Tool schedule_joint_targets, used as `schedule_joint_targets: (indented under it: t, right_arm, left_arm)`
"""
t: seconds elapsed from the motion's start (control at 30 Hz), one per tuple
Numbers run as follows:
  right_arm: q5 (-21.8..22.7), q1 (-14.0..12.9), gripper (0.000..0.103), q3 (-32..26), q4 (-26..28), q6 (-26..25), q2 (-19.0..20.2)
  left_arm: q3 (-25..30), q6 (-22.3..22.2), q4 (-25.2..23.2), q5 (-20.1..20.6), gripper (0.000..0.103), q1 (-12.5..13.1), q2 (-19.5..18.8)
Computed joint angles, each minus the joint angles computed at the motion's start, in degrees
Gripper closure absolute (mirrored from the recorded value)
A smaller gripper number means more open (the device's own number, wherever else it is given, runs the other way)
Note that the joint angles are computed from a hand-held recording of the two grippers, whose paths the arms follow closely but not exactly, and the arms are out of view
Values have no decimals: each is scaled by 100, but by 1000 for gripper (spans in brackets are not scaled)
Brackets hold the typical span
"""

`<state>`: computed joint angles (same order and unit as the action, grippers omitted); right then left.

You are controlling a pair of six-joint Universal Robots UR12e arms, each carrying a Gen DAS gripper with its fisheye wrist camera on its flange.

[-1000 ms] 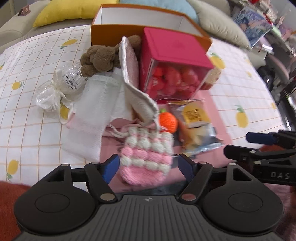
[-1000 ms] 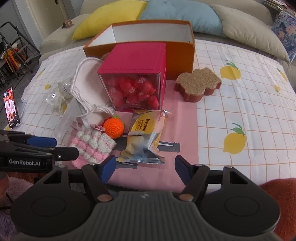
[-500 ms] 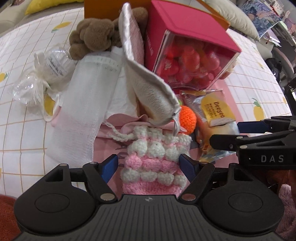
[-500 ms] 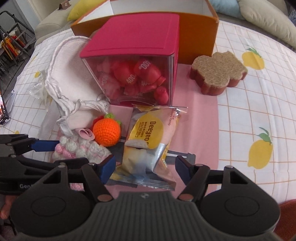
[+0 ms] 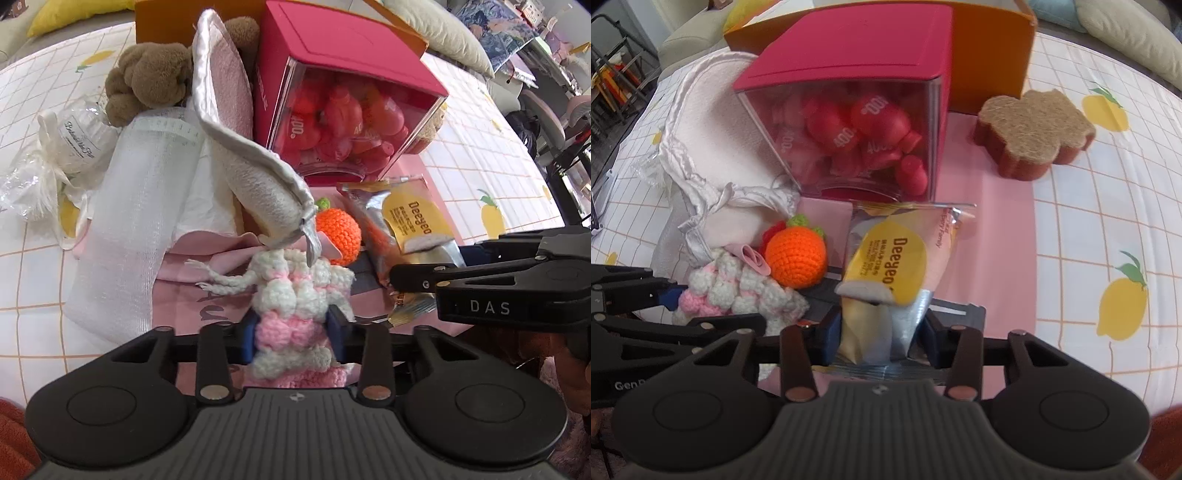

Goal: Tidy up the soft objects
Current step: 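Grasp the pink-white crocheted item with the left gripper while the right grasps the Deegeo bag, then carry both items into the orange box and open both grippers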

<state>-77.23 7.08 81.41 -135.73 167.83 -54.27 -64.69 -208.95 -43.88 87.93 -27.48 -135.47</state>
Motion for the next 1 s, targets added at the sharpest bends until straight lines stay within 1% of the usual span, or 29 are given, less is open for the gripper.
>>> schedule_joint_targets:
  t: [0.1,0.2,0.33,0.5,0.6,0.63,0.73,0.83,0.93,1.0]
  right_arm:
    - [87,-59,62,112,-67,114,-87]
    - [129,-97,62,237,-195,169,-183]
    - [166,-128,62,391,-357,264,-299]
    - [276,-171,62,599,-723,227,-481]
    - [379,-213,62,729,-963,161,-614]
    - [423,-232,62,750,-1015,152,-650]
    - [554,-292,62,764,-1179,146,-730]
    - [663,-329,62,669,-1370,75,-741]
    - [852,-352,62,432,-1445,33,-659]
    - [953,-348,62,200,-1460,45,-550]
  left_arm:
    - [-12,-38,95,-82,71,6,19]
    - [-158,-30,375,-249,71,5,107]
    - [-195,139,510,-123,72,-69,174]
    - [-398,178,990,-25,72,-101,327]
    - [-498,12,1232,-111,72,-64,427]
    - [-512,-63,1310,-84,72,-59,455]
    - [-486,-113,1531,145,71,-48,524]
    - [-307,-106,1577,420,71,-10,531]
    - [7,-81,1548,644,71,41,433]
    - [264,8,1498,869,71,57,319]
